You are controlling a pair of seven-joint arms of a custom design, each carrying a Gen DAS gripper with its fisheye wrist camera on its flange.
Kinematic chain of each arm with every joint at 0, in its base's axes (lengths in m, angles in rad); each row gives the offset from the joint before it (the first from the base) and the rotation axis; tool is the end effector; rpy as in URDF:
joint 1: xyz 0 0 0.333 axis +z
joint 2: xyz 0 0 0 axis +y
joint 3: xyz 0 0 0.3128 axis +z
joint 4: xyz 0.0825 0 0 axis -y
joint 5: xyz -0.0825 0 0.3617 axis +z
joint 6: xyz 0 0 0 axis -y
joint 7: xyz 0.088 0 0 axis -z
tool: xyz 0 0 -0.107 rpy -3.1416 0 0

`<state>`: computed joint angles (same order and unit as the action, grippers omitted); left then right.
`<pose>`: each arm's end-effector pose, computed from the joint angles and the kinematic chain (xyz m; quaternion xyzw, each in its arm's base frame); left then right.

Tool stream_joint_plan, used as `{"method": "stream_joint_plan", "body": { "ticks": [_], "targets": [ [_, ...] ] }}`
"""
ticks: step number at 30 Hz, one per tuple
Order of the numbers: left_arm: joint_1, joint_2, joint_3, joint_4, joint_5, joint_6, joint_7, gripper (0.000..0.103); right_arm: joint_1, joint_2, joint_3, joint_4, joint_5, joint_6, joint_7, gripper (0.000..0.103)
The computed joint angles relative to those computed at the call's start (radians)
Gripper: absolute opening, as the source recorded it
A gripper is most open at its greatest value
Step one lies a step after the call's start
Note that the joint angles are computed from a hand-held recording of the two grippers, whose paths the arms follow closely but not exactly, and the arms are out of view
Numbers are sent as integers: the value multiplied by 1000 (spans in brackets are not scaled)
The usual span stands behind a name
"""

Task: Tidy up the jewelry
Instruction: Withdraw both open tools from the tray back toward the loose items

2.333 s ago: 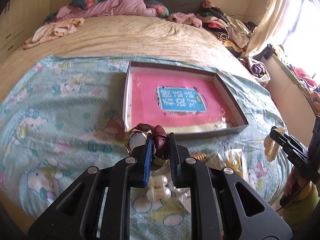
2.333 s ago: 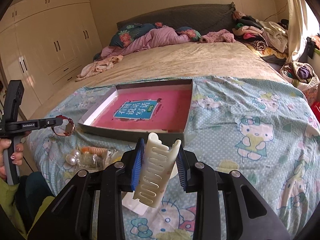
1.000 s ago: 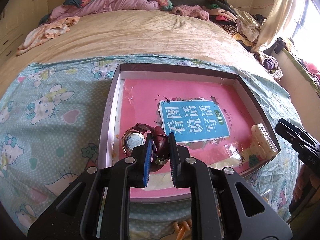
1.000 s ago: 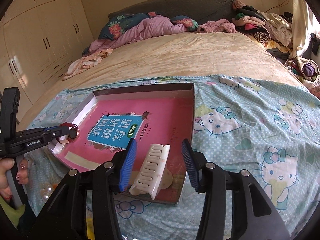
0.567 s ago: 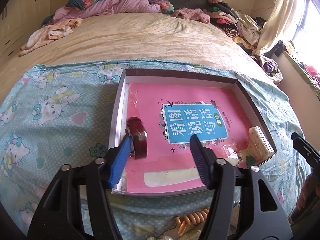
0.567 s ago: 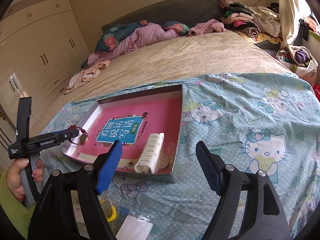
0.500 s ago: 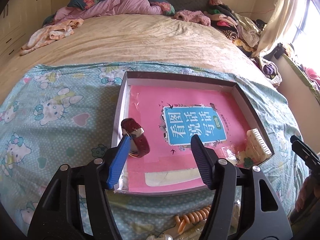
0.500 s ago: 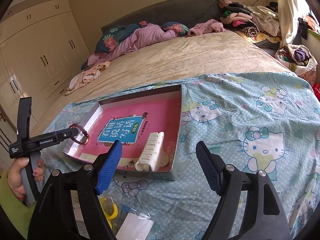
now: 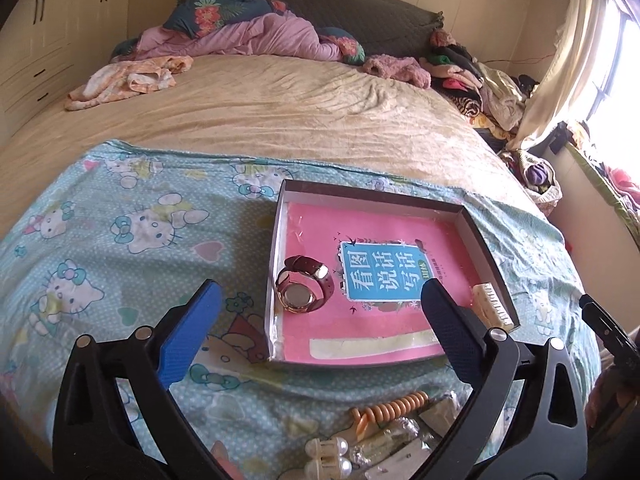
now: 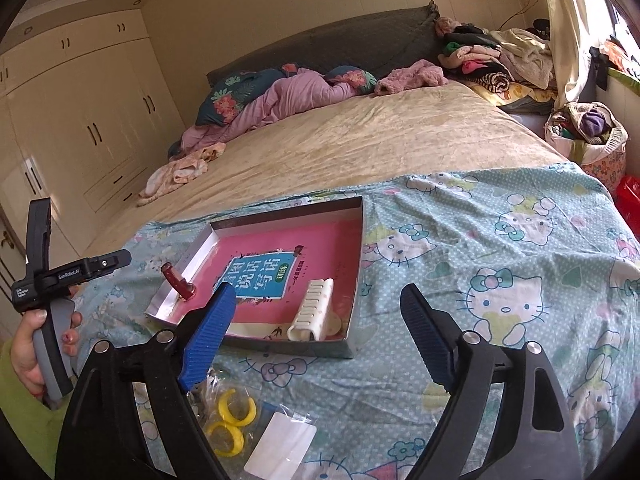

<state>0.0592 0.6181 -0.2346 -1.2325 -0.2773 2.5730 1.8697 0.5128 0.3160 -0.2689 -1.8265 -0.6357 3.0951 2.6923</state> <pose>0.7503 -0.0724 0.5045 -0.5821 0.7133 -0.3583 0.1548 0.6154 0.2249 0.4768 -0.5587 0.6837 -0.2325 0.4080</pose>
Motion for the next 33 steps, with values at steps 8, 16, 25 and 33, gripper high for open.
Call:
{"method": "stream_joint_plan", "body": {
  "ticks": [8, 16, 25, 33],
  "targets": [
    [34, -112, -27, -166, -67, 82, 57, 93, 38, -47, -28, -23, -121, -6, 98, 83],
    [59, -195, -43, -284, -156, 125, 143, 93, -13, -82, 53, -33, -219, -27, 153, 83],
    [60, -283, -32, -420, -230, 163, 233, 93, -61, -98, 155, -56, -172, -49, 69, 83],
    [46, -338, -17, -520, -280, 174, 294, 93, -60, -99, 189, -84, -85, -57, -15, 83]
  ]
}}
